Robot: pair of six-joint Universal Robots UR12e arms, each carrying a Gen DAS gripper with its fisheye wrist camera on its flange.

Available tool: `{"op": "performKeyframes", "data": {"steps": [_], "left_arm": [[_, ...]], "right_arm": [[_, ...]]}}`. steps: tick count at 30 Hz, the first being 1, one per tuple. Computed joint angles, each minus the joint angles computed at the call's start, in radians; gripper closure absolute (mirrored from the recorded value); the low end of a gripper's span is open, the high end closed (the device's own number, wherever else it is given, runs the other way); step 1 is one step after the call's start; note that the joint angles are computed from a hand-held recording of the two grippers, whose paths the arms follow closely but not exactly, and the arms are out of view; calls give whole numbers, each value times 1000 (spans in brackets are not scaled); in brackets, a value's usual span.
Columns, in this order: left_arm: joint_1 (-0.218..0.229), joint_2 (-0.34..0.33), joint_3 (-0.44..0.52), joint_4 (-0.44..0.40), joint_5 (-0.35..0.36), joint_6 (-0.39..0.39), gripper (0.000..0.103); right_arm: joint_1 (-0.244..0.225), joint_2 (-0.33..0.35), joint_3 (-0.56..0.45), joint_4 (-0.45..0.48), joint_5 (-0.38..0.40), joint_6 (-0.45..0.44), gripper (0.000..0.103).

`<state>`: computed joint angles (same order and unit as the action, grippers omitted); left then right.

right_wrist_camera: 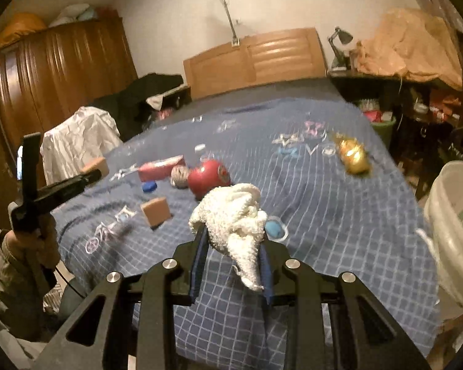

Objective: Collect trash
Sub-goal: 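Carry the sponge block and white cloth over the white bucket with both tools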

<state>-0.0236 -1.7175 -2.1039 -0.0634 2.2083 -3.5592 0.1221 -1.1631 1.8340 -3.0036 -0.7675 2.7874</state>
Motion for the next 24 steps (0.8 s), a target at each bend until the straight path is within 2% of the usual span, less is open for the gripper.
{"op": "performKeyframes", "data": {"steps": [4,11,17,24], "left_arm": [[-30,-17,42,-6,8,33,80],[-95,-87,170,26,1,160,80],[-149,-172,309,28,-66,263,80],[-199,-275,466,-6,-166,352,80]], "right_arm": [[-26,-17,5,-64,14,28,71],[-88,-37,-4,-151,-13,97,71],[-155,-49,-22,-170,-69,132,71],[-237,-39,-68,-117,-158,172,71]]}}
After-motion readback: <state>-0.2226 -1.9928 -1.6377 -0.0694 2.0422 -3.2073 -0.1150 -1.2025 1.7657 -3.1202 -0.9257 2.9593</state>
